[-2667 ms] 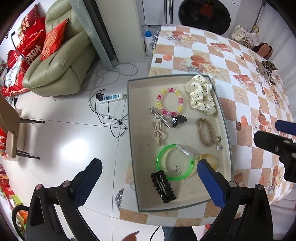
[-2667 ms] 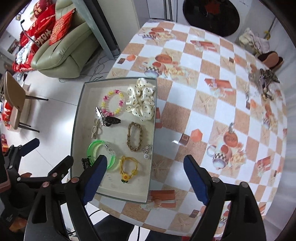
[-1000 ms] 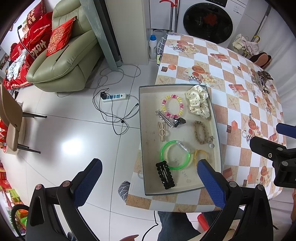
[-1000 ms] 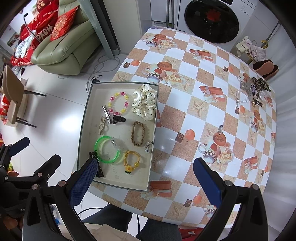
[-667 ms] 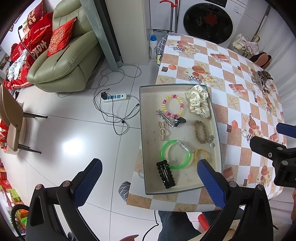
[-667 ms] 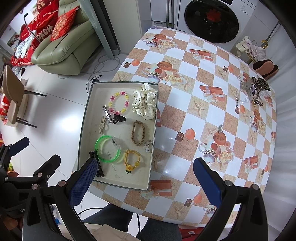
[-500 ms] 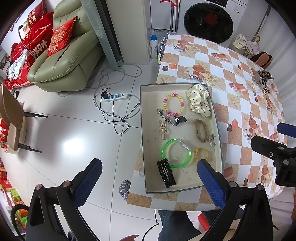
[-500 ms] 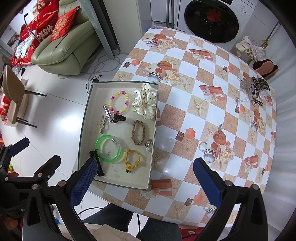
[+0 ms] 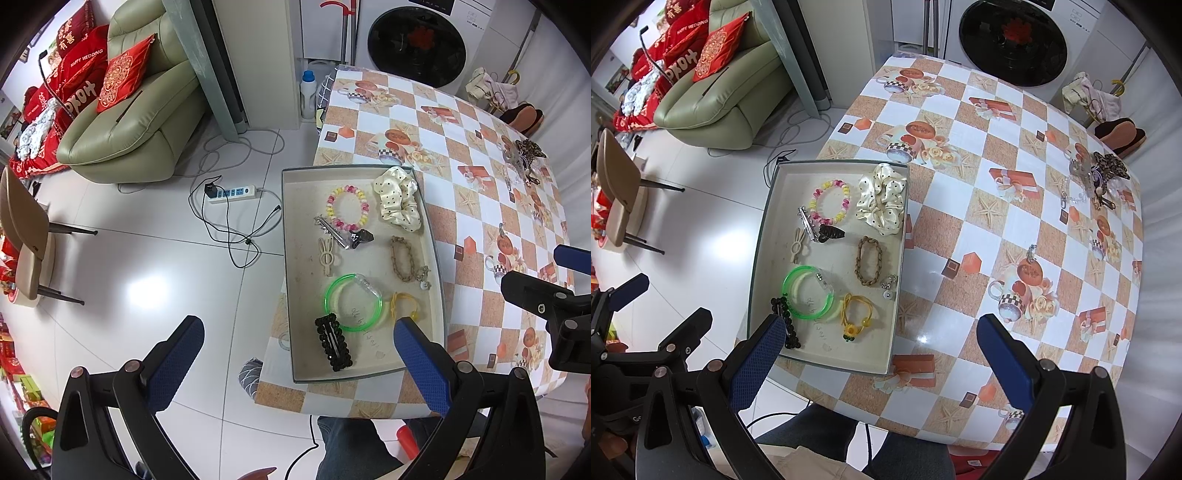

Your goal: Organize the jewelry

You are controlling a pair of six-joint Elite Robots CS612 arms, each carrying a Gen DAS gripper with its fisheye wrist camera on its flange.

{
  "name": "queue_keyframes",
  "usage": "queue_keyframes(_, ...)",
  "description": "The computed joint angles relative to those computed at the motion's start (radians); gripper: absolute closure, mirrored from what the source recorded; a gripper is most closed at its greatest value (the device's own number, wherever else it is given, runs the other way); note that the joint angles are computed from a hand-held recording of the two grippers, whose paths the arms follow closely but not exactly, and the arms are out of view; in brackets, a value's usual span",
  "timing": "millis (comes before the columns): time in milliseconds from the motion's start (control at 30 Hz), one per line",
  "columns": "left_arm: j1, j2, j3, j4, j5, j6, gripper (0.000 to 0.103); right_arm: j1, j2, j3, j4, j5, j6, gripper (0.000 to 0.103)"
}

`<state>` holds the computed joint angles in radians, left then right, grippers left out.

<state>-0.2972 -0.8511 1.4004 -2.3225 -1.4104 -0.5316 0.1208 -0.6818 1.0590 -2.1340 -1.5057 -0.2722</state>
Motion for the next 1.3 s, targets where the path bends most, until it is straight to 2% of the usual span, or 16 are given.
queue_keyframes(1300, -0.002, -0.004, 0.006, 0.009, 0.02, -0.003, 0.0, 0.001, -0.002, 0.003, -0.001, 0.001, 0.001, 0.0)
